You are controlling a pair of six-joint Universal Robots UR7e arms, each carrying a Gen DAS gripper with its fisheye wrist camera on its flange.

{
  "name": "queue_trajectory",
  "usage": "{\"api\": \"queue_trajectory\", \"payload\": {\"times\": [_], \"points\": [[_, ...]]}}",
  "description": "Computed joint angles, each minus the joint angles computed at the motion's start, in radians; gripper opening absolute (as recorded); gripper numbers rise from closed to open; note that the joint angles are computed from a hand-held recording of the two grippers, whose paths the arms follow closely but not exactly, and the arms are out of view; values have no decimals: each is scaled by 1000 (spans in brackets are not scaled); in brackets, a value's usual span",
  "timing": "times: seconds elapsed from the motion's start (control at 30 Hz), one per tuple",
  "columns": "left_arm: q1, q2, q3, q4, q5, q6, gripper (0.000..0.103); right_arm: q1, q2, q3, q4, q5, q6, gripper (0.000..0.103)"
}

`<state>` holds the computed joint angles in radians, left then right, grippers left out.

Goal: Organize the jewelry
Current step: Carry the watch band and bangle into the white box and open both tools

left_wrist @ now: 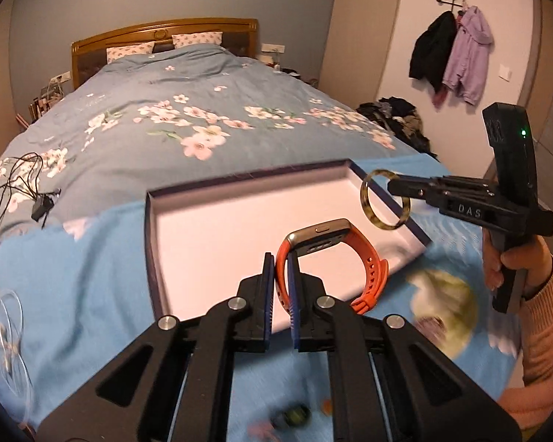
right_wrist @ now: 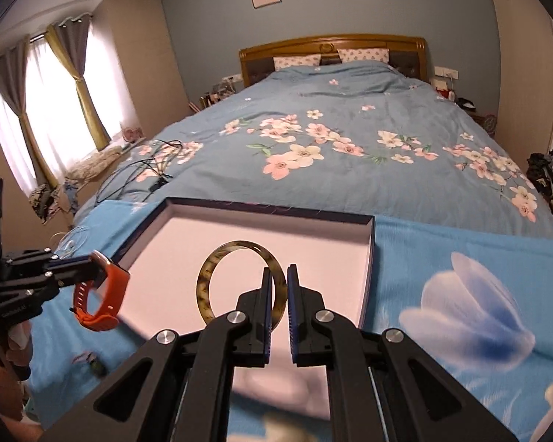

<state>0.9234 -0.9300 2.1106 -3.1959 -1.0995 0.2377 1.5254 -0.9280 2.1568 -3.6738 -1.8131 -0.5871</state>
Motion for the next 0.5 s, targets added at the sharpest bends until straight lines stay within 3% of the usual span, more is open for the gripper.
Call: {"api": "queue_trajectory", "payload": {"times": [0.37,0.5], "points": [[86,175,-306,162,4,19,7,8,89,-183,149,-75,59,6],[94,233,-389,223,41,34,7,14,118,-231,189,-108,69,6]]}}
